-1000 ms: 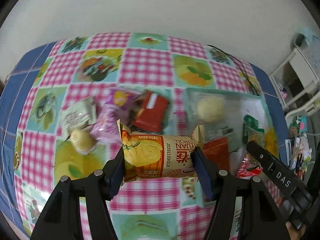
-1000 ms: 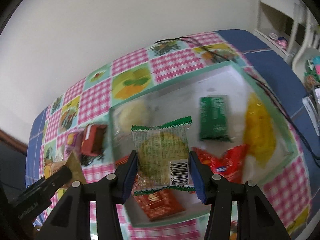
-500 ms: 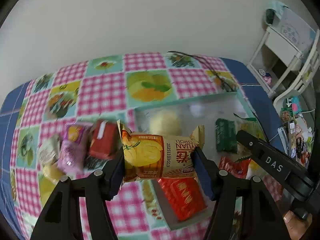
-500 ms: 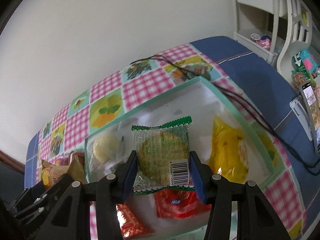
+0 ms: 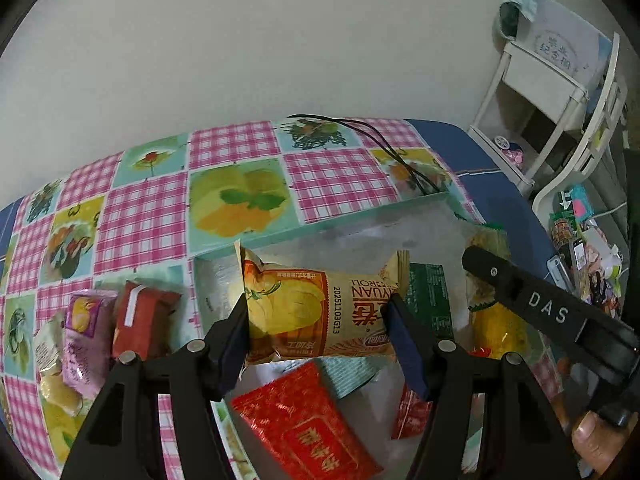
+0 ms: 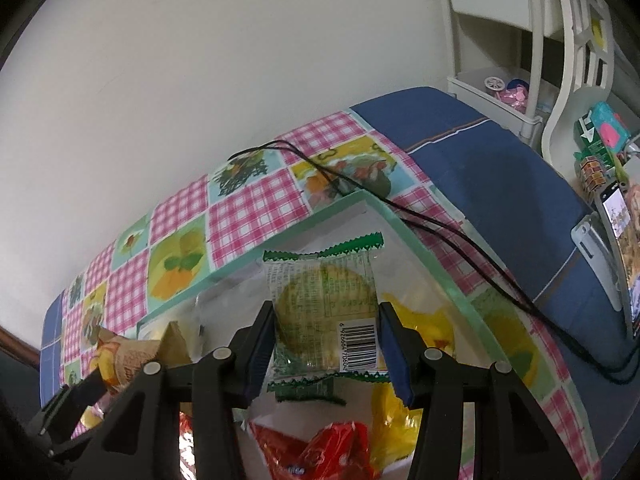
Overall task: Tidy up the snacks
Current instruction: 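Carry the cookie packet and yellow roll bag over the white tray with both grippers, then open both grippers to drop the cookie packet and roll bag into the tray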
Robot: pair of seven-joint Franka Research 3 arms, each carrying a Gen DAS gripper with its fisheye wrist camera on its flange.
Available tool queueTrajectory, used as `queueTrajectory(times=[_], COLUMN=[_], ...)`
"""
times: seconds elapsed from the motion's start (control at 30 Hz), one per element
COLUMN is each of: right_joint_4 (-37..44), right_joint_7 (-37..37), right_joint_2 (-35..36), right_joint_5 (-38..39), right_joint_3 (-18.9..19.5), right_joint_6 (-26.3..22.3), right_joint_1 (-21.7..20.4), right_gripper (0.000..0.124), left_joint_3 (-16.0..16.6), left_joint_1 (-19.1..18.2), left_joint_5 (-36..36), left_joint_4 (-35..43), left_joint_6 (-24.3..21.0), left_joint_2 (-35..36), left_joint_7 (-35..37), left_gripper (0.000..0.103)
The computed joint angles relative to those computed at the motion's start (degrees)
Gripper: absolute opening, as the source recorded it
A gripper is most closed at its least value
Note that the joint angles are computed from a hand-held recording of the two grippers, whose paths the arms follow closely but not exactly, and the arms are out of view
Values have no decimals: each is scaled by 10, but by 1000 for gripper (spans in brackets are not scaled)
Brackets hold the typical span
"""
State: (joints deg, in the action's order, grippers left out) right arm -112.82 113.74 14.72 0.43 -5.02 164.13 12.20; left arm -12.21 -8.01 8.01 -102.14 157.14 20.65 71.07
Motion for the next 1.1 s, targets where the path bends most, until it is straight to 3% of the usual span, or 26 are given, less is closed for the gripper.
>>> queueTrajectory(times=[0.23,0.6,0.87,1.1], right_joint_4=[18,19,15,3], right_joint_7=[-14,3,36,63], right_joint_2=[21,14,-10,-31], right_joint_5=[13,-6,-47,-76], right_joint_3=[1,-15,-11,6], right_joint_6=[6,2,-49,-84], right_joint_1=[-4,10,15,19], right_gripper=[53,59,59,59], left_joint_3=[-2,-11,14,30], left_joint_1=[0,10,7,20], left_joint_5=[-1,-24,-13,7], left_joint_4=[12,13,1,-40], left_joint_6=[7,-8,-93,-131], left_joint_2=[17,16,-12,-54], left_joint_7=[3,15,-26,-53], left_gripper=[67,79,80,80])
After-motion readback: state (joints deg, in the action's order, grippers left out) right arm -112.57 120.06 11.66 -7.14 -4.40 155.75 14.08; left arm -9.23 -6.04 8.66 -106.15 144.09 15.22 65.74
